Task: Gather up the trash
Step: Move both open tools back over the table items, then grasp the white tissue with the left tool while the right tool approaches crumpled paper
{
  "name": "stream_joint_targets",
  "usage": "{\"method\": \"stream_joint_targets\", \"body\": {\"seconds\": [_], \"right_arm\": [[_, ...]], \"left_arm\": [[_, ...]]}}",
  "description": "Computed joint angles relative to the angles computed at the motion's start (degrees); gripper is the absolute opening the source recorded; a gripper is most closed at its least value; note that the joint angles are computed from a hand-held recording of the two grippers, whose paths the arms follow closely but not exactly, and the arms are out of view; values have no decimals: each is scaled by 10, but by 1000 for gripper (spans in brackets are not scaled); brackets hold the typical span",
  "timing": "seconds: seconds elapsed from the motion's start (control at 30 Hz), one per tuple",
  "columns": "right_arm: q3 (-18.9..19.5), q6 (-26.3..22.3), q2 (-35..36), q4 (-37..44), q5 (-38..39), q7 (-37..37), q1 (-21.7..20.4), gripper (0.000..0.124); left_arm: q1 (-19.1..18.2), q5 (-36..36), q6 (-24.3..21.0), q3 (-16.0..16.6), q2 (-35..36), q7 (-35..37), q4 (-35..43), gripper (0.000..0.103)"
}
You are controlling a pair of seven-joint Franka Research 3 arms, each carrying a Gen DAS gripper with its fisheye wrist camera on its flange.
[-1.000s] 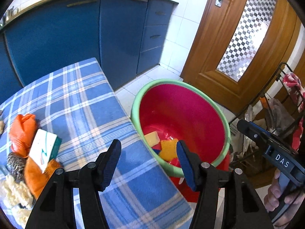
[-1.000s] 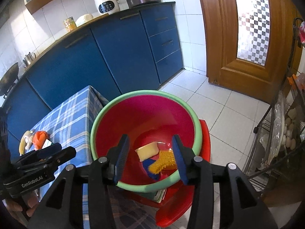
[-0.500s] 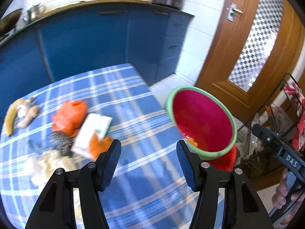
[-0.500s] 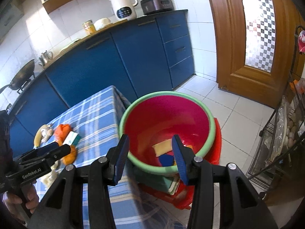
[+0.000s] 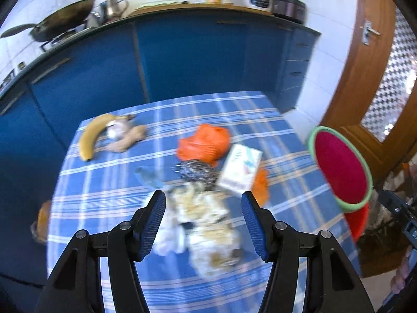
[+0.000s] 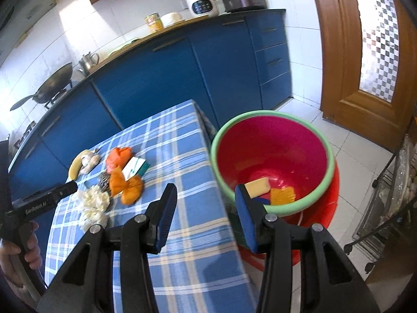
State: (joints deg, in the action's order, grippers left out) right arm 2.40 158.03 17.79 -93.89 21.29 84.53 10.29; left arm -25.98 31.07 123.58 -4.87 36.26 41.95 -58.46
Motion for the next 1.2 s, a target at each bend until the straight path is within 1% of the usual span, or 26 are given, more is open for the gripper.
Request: {"method": "stream_joint_targets", "body": {"seconds": [0.13, 0.3, 0.6, 0.83, 0.97, 1.0, 1.07, 1.17, 1.2], "right_arm": [[7, -5, -1, -4, 6, -5, 3, 47], [7, -9, -3, -11, 4, -3, 10, 47], [4, -23, 4, -12, -9, 20, 22, 47], [4, -39, 16, -3, -17, 37, 29, 47], [4, -46, 22, 3, -24, 44, 32, 47], [4, -48, 23, 4, -26, 46, 34, 47], [5, -53, 26, 8, -28, 49, 35, 47], [6, -60, 29, 13, -34, 49, 39, 47], [6, -63, 30, 15, -36, 49, 40, 47]], "left_arm": [[13, 3, 1, 4, -24, -18, -48, 62], [31, -1, 11, -3, -36, -31, -87, 62], [57, -28, 43, -15, -45, -33, -140, 62], [73, -44, 84, -19, -52, -37, -175, 61], [82, -56, 111, -25, -53, -23, -187, 49], [85, -62, 118, -28, -52, -17, -190, 42], [90, -75, 133, -32, -54, -8, -197, 33], [80, -61, 138, -21, -62, -21, -210, 24], [76, -51, 135, -16, -66, -28, -214, 24]]}}
